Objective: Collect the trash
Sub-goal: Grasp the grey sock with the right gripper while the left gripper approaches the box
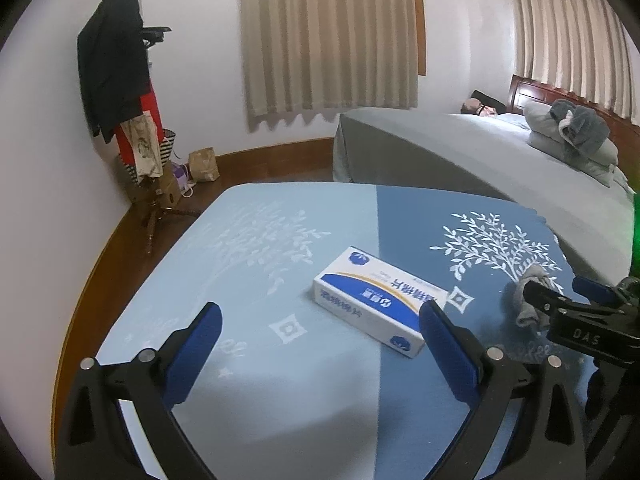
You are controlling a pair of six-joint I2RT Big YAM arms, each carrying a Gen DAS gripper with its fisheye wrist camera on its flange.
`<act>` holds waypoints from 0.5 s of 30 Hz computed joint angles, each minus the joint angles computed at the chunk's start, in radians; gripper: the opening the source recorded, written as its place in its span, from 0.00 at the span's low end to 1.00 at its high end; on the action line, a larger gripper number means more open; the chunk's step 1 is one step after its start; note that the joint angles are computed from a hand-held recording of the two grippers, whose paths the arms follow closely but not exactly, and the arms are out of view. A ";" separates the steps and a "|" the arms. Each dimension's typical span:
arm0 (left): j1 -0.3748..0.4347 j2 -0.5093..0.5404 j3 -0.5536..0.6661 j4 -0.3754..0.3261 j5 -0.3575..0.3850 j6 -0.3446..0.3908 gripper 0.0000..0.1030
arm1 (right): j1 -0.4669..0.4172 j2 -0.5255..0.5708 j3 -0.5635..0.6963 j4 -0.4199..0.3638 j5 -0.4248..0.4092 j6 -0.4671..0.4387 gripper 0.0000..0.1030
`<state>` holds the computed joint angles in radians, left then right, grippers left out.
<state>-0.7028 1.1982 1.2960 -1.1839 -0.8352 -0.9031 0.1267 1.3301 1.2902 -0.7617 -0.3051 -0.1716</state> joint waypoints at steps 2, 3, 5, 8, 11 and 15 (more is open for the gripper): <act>0.005 -0.005 -0.004 0.000 0.002 -0.002 0.94 | 0.006 0.015 0.011 -0.018 0.005 -0.007 0.94; 0.010 -0.007 -0.006 0.002 0.005 -0.001 0.94 | 0.008 0.027 0.023 -0.036 0.005 -0.010 0.92; 0.015 -0.007 -0.007 0.005 0.011 -0.004 0.94 | 0.010 0.040 0.034 -0.057 0.005 -0.013 0.83; 0.018 -0.001 -0.007 0.017 0.019 0.002 0.94 | 0.013 0.057 0.050 -0.090 0.001 -0.022 0.73; 0.020 0.014 -0.002 0.030 0.031 0.016 0.94 | 0.016 0.070 0.064 -0.117 -0.018 -0.038 0.56; 0.023 0.038 0.010 0.051 0.052 0.022 0.94 | -0.009 0.080 0.078 -0.145 -0.071 -0.045 0.47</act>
